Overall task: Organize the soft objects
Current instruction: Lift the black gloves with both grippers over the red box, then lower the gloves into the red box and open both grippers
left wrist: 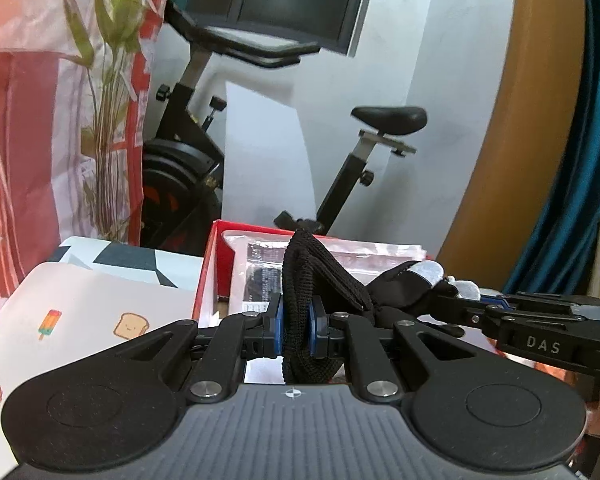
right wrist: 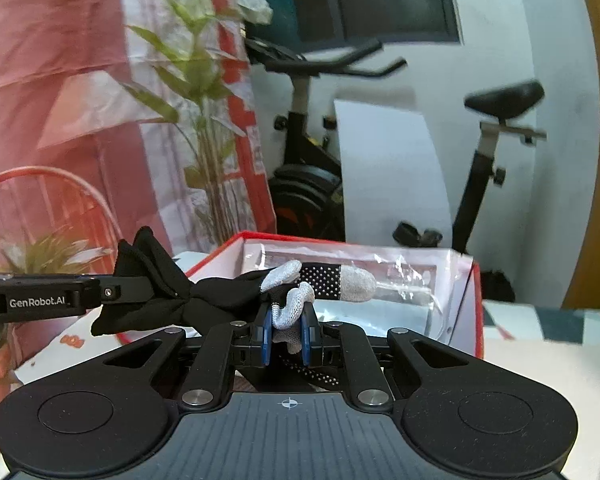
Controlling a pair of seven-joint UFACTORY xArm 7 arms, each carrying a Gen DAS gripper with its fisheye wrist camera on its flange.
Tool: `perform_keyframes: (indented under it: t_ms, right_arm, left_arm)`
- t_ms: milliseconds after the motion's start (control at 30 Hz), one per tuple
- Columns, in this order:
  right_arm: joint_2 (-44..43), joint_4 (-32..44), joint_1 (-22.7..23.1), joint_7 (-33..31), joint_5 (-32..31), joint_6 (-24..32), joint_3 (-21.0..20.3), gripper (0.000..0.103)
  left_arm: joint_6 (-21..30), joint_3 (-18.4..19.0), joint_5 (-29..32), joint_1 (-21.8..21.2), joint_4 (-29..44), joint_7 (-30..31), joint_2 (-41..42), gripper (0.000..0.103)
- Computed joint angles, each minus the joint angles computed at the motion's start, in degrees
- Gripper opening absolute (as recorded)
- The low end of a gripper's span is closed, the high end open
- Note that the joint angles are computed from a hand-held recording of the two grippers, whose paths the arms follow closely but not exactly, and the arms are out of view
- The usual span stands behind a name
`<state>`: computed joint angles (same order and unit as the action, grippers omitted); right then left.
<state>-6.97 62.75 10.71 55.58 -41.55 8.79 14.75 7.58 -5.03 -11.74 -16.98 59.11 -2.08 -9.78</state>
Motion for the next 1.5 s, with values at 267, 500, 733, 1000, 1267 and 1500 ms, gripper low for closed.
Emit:
perform_keyframes:
  t_ms: [267, 500, 733, 1000, 1267, 1500]
  right_arm:
    - [8.65, 6.92, 4.47, -8.15, 14.06, 4.11, -4.92, 0.013]
    - [12.24, 9.9, 7.6, -6.36, 15.24, 7.14, -8.6, 0.012]
    - [12.55, 9.25, 8.17, -6.28, 17.4, 7.33, -8.78, 0.011]
    - [12.82, 10.61, 10.67, -3.96, 13.3, 8.98, -9.81, 0.021]
    - [7.53, 8.15, 10.07, 5.97, -1.88, 12.11, -8.04, 0.061]
    - [0.85, 3.86, 5.86, 11.04, -6.75, 10.74, -3.81, 0.102]
  left_arm:
    - [9.99, -0.48, 1.65, 2.76, 13.58, 1.16, 11.04, 0.014]
    - [11.79, -0.38, 12.12, 3.43, 16.41, -4.26, 14.16, 0.023]
    - [11.99, -0.96, 12.79, 4.15, 14.24, -4.54, 11.91, 0.053]
    - [11.09, -1.35, 13.79, 4.13, 11.95, -4.9, 8.53, 0.075]
    - [10.2, -3.05, 22.98, 5.79, 8.09, -14.82, 3.12, 0.098]
    - [11.45, -5.35, 29.64, 8.35, 6.61, -22.18, -1.31, 0.103]
